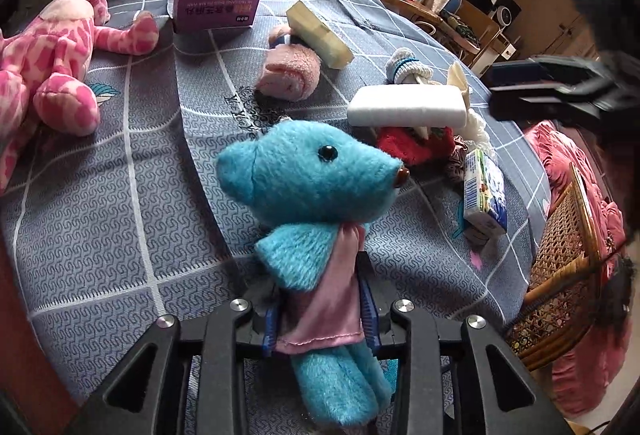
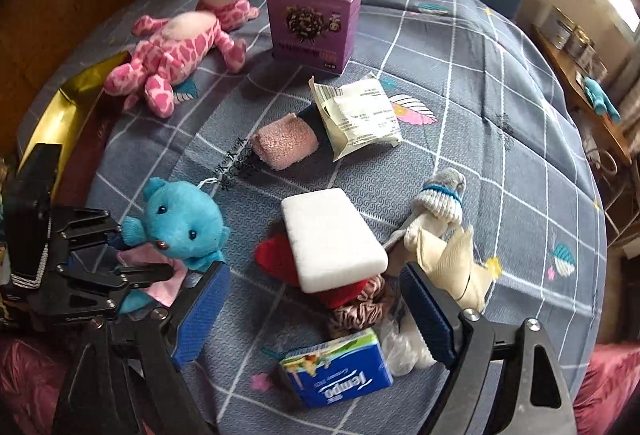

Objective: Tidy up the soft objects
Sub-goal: 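Lift the blue teddy bear with the left gripper while the right gripper grasps the white foam block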

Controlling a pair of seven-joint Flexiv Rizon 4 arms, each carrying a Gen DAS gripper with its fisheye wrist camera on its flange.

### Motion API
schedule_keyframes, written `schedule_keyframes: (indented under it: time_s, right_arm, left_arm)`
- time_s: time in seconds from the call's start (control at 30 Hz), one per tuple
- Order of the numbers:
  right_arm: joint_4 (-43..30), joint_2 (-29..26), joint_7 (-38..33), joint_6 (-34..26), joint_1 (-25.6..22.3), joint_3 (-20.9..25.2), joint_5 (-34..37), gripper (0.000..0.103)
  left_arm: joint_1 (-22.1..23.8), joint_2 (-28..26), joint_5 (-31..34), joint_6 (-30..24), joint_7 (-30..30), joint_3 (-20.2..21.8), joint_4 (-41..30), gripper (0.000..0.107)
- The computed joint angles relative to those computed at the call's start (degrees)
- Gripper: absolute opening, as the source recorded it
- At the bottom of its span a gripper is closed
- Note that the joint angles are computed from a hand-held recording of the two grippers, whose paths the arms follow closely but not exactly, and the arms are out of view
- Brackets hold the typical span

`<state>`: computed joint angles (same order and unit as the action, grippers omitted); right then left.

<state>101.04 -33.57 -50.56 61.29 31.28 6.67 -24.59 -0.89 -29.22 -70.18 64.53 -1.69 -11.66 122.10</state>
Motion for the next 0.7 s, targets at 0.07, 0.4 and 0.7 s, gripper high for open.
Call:
schedule_keyframes:
  time_s: [0.07, 0.4, 0.7]
  right_arm:
    - [-6.09, -3.09, -7.15, -7.05, -2.28, 3.16, 2.96, 0.089]
    - [-28.92, -15.94, -24.73, -29.19, -3.54, 5.53, 14.55, 0.089]
    - [-22.49, -11.73, -24.01, -20.11, -2.89, 3.95, 18.01, 0.056]
  left_arm:
    - [0.49, 0.02, -0.42, -0.77, 0.25, 0.04, 0.01, 0.035]
    - [1.05, 0.21, -0.43, -3.75, -0.35, 1.01, -0.04, 0.035]
    - [0.53, 0.89, -1.77, -3.44, 0.84, 1.05, 0.52, 0.028]
